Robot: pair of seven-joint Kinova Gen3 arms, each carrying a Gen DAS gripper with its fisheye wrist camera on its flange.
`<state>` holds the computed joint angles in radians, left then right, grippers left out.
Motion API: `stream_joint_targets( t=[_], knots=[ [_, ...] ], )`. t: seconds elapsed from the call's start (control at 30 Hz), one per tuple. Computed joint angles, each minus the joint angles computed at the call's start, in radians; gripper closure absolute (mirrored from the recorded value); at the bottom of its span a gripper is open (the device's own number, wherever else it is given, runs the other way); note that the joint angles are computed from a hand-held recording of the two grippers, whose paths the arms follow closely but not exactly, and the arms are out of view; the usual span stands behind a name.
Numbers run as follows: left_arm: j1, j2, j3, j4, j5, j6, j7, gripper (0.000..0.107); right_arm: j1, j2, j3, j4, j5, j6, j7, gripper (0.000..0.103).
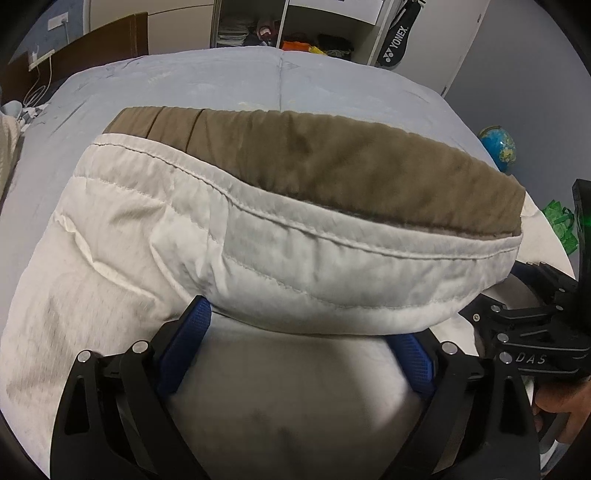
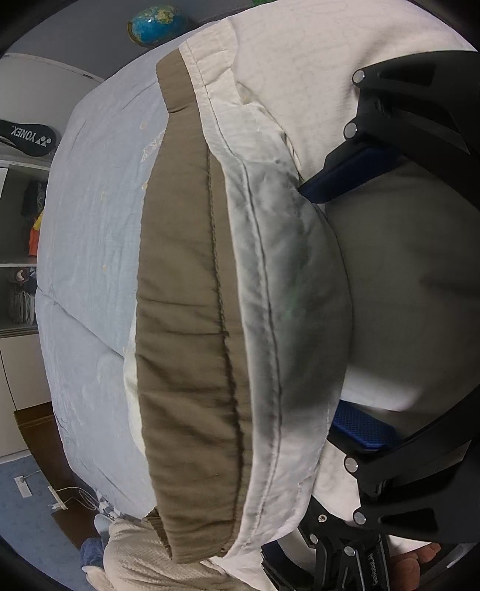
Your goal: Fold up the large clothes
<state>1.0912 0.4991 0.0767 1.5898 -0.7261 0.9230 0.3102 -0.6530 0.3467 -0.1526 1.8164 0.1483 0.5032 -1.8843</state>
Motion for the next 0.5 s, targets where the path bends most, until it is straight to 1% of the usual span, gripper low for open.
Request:
stream_joint_targets(
  t=[0.23, 0.33, 0.43, 0.5],
  knots=[
    [0.022, 0.018, -0.009, -0.001, -0.022, 0.003, 0.03, 0.018, -0.02, 0.0, 0.015, 0.021, 0.024, -0.028, -0.029, 0.005],
    [0.015, 0.02, -0.007, -0.002, -0.018, -0.001, 0.023, 0.018, -0.026, 0.005, 0.018, 0.024, 0.032, -0.039, -0.039, 0.005],
    [-0.001, 0.009, 0.0, 0.004, -0.001, -0.014, 0.001, 0.018, -0.013, 0.003, 0.009, 0.021, 0.021, -0.033, -0.025, 0.005],
    [-0.025, -0.017, 0.005, 0.027, 0.012, -0.055, -0.017, 0.018, -0.009, -0.006, 0.005, 0.022, 0.016, -0.023, -0.019, 0.006]
  ],
)
